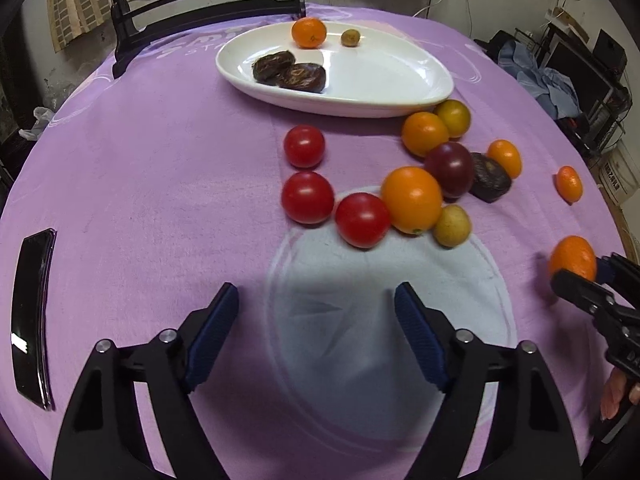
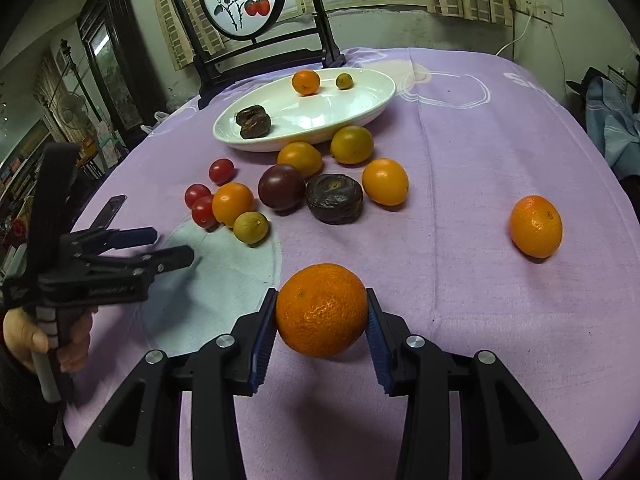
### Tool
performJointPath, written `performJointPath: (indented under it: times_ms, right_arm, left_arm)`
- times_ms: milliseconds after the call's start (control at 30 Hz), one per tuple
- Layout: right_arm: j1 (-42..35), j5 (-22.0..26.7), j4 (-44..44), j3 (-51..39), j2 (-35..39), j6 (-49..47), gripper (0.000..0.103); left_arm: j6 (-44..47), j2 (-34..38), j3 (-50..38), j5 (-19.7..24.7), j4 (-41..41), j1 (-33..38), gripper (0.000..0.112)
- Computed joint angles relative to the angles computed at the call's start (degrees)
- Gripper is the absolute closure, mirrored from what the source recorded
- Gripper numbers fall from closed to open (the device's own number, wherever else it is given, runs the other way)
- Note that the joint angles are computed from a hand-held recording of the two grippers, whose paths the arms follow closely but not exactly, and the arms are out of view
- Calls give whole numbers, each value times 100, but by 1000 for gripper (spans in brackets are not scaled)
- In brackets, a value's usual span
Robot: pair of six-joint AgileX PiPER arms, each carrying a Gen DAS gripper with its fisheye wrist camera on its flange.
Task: Organize fruits
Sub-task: 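Grasp a red cherry tomato with the left gripper while the right gripper grasps a tangerine, then place the tomato and tangerine on the white plate, opening both grippers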
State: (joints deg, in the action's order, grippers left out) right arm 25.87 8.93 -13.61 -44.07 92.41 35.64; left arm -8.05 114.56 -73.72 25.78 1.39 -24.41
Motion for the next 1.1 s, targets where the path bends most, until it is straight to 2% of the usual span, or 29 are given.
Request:
performJointPath:
  times_ms: [100, 233, 333, 400, 533, 633, 667, 733, 767, 833, 967, 1100]
  right_arm:
    - [-23, -47, 228, 81, -32, -208, 60]
    - [-123, -124, 979, 85, 19, -937, 60]
    - [-172, -158, 1204, 91, 23, -1155, 60]
    - [-211, -197, 1667, 125, -3, -1620, 60]
    - [-258, -264, 2404, 187, -37, -2380, 60]
    - [-355, -305, 3589, 255, -60, -3564, 60]
    - [-374, -313, 3734, 263, -58, -3707, 60]
    - [-398, -315, 3834, 263, -34, -3808, 60]
    - [-418, -302, 4087, 257, -18, -4063, 60]
    - [-445, -296, 4629, 274, -21, -4609, 60]
    - [-428, -341, 4628, 324, -106, -4594, 60]
    - [-354, -309, 3985, 305, -172, -3957, 60]
  left_arm:
    - [-38, 67, -177, 162, 27, 60, 34]
    - [443, 9, -138, 183, -576, 29, 34]
    - [402, 76, -231, 206, -681, -94, 35]
    - [370, 177, -381, 266, -711, -150, 46]
    - [34, 430, -809, 451, -407, -253, 49]
    - [48, 608, -1139, 568, -571, -183, 53]
    - [74, 658, -1235, 606, -645, -168, 53]
    - [73, 754, -1406, 653, -667, -179, 66]
    - [111, 791, -1464, 648, -703, -184, 68]
    - [-136, 793, -1455, 584, -468, -229, 82]
    - [-79, 580, -1111, 465, -353, -270, 82]
    - [443, 48, -410, 237, -656, -159, 82]
